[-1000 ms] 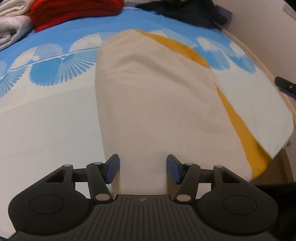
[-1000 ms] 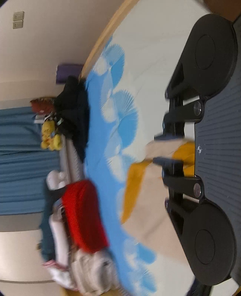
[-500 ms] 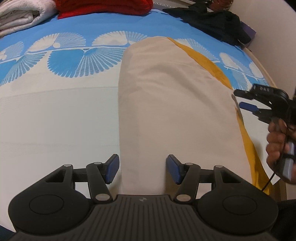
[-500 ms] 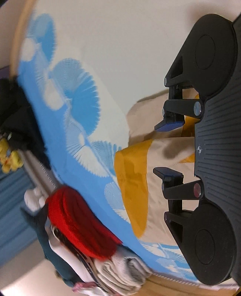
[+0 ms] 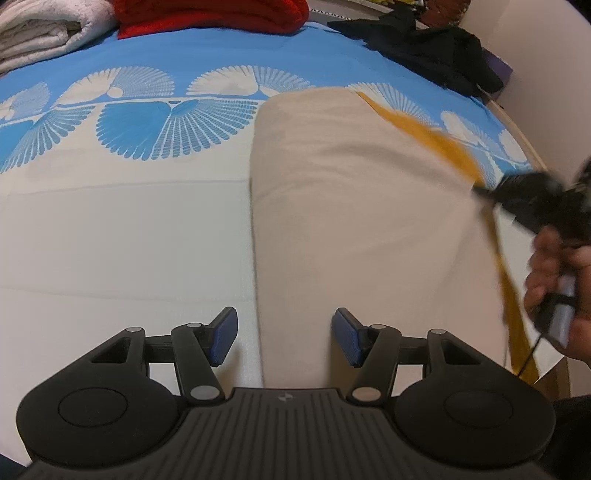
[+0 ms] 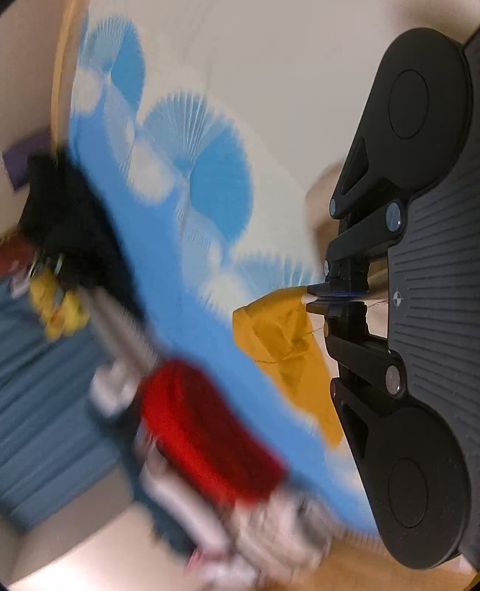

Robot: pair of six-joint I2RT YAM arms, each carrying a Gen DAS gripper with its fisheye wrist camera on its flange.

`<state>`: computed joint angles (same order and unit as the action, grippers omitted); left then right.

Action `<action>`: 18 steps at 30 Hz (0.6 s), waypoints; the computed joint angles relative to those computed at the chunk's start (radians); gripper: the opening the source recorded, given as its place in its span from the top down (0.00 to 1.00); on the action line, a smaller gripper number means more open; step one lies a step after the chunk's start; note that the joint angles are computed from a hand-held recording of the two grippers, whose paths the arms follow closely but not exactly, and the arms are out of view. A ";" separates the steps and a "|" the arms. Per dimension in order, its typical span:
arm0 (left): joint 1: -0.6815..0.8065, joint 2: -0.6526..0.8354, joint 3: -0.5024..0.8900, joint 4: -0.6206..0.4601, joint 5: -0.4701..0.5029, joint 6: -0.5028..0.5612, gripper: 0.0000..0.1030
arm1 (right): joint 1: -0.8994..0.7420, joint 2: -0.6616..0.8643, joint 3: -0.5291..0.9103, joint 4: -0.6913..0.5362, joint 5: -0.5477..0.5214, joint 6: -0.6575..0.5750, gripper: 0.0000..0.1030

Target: Fold large clothes

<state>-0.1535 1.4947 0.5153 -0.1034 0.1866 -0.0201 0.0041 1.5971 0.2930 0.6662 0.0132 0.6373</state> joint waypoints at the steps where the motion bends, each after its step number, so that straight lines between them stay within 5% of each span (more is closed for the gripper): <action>1: 0.008 -0.001 -0.001 -0.004 0.004 0.010 0.38 | 0.005 0.046 0.046 -0.088 0.025 -0.006 0.99; 5: 0.049 -0.023 -0.013 -0.021 0.038 0.041 0.38 | 0.045 0.140 0.125 -0.231 0.065 -0.030 0.92; 11: 0.067 -0.044 -0.029 -0.032 0.098 0.081 0.38 | 0.157 -0.149 0.047 -0.352 0.259 -0.115 0.88; 16: -0.004 -0.002 -0.042 -0.012 0.012 0.044 0.34 | 0.126 -0.536 -0.041 -0.530 0.128 -0.146 0.86; 18: -0.014 -0.006 -0.047 -0.006 -0.008 0.019 0.33 | 0.140 -0.611 -0.063 -0.610 0.034 -0.160 0.74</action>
